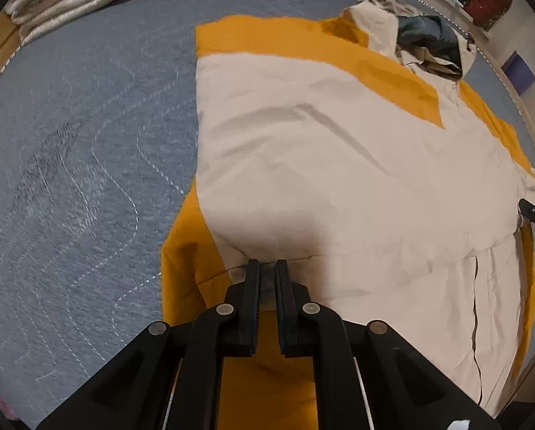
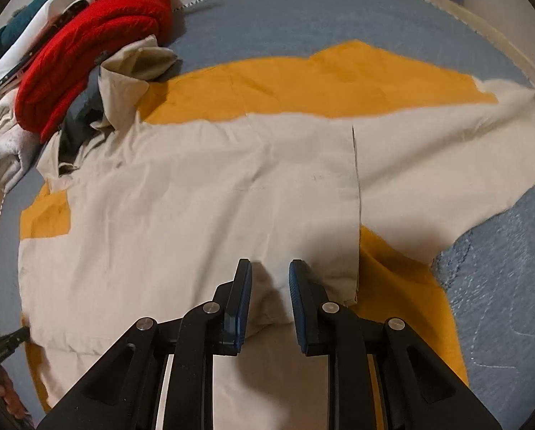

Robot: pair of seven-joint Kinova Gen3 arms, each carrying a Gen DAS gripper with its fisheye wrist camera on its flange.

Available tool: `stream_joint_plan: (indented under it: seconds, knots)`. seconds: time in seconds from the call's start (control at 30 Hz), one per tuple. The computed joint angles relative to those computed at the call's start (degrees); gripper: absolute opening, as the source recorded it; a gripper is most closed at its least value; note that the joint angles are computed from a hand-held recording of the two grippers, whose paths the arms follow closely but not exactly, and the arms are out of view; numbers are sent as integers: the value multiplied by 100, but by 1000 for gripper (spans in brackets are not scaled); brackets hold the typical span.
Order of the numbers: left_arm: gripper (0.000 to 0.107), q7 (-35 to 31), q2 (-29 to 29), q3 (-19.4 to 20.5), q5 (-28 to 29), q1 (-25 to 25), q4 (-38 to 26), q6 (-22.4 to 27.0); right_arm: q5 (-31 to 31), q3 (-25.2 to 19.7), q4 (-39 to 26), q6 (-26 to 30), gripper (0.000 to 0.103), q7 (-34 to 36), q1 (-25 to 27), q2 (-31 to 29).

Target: Fold large clothes

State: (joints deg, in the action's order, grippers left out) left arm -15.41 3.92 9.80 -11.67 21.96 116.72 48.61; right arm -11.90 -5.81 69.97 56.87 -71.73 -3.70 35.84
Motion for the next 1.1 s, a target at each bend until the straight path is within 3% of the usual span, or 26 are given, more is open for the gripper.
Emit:
stream_joint_plan:
  seconds: [0.07,0.13,0.23,0.33,0.4,0.47,0.6,0.67,0.7,0.73,0.8,0.87,0.93,1.0,1.1]
  knots:
    - [8,-131,108,-185,136,118,1,-12,114,59,-117,155,23,-61,-63,72]
    - [8,-78,241,-286,10,342,-224,292,280,-66,-181,219,23,-264,-4,66]
    - [9,388,342,272,-385,165,-592,730,311,108,51,-71,23,-352,-194,-277]
    - [9,986,183,819,-963,-8,-804,1005,-156,470,635,-573,23,270,-382,-970]
    - [12,1360,104,779,-1429,391,-1120,1418,-620,809,850,-687,23,694,-507,-1378]
    - [17,1717,71,628,-1895,922,-1399,1878,-1086,878,961,-736,23,1080,-392,-1773]
    - [32,2299,87,491,-2791,1971,-2010,2810,-1898,358,1364,-1052,26,2012,426,-2688]
    - [34,2452,154,421,-3095,2453,-2282,3276,-2256,12,1618,-1254,37,2478,957,-3026]
    - [37,2551,179,406,-3249,2708,-2436,3509,-2471,-123,1801,-1401,49,2711,1222,-3209]
    - [38,2601,233,399,-3355,2928,-2644,3742,-2699,-247,1952,-1482,58,2944,1488,-3328]
    - [40,2786,391,451,-3533,3281,-3012,4208,-3095,-286,2102,-1411,59,3353,1841,-3412]
    - [48,2893,652,265,-3614,3723,-3505,4674,-3142,-16,2165,-1370,59,3435,1787,-3373]
    - [56,2962,1022,386,-3720,3931,-3992,5048,-3028,220,2065,-1277,59,3246,1714,-3280]
    - [61,3097,1237,741,-3881,3801,-4120,5051,-3121,255,2000,-1202,59,3339,1888,-3207]
    - [62,3766,1335,1143,-4322,3607,-3661,4448,-3346,713,2054,-1371,59,3816,1643,-3129]
